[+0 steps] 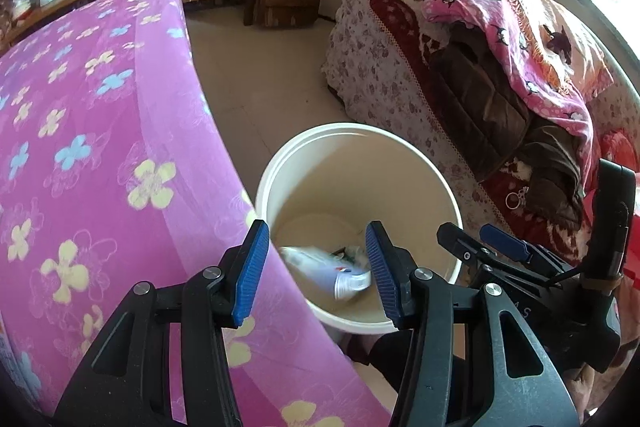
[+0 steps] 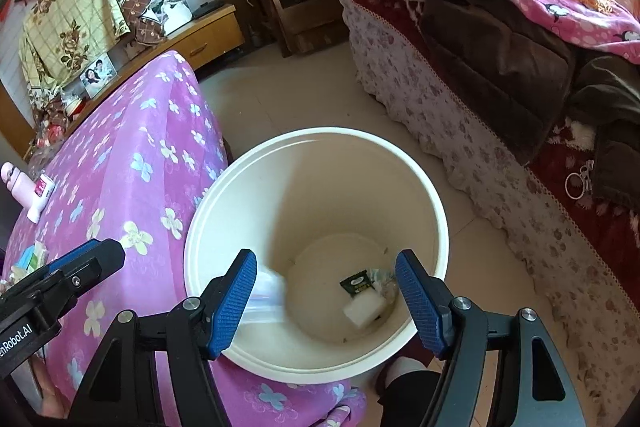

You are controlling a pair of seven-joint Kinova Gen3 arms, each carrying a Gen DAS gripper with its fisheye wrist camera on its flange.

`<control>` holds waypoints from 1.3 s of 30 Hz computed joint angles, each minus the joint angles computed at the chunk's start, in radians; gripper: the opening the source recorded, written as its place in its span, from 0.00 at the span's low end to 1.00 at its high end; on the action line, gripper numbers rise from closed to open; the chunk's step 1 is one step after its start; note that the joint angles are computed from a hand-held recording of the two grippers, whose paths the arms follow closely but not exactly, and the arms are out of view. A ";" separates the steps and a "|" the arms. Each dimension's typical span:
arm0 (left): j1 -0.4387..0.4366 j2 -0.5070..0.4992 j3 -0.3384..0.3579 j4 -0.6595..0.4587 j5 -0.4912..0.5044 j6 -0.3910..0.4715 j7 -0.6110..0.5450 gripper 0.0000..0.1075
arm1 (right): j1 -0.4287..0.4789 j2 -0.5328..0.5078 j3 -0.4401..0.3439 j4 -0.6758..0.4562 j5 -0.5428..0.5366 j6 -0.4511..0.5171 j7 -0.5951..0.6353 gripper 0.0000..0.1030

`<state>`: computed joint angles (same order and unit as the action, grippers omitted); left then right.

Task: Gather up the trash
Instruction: 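Drop the medicine box into the bucket by opening the left gripper, then grasp the white milk carton with the right gripper while the left grasps the rainbow medicine box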

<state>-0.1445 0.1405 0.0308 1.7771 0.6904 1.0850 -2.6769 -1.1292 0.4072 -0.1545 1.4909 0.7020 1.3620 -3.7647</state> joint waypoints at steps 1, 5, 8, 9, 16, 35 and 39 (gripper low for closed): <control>-0.001 -0.005 -0.002 0.004 -0.003 -0.004 -0.001 0.45 | 0.002 0.002 -0.001 -0.002 -0.003 -0.001 0.005 0.68; -0.006 -0.034 -0.012 0.022 -0.004 -0.021 -0.024 0.45 | 0.005 0.009 -0.002 -0.012 -0.009 -0.006 0.030 0.68; -0.012 -0.052 -0.024 0.033 -0.005 -0.030 -0.046 0.45 | -0.002 0.020 0.001 -0.030 -0.009 0.010 0.050 0.68; -0.016 -0.057 -0.029 0.035 -0.003 -0.029 -0.055 0.45 | -0.005 0.023 0.002 -0.036 -0.009 0.014 0.056 0.68; -0.059 -0.090 -0.075 0.033 0.010 0.002 -0.107 0.45 | -0.033 0.046 0.013 -0.090 -0.003 0.055 0.083 0.68; -0.337 -0.022 -0.198 -0.136 0.035 0.251 -0.262 0.46 | -0.120 0.257 0.112 -0.570 -0.016 0.038 0.470 0.69; -0.418 0.031 -0.199 -0.211 0.036 0.300 -0.276 0.46 | -0.123 0.321 0.138 -0.703 -0.060 0.020 0.573 0.69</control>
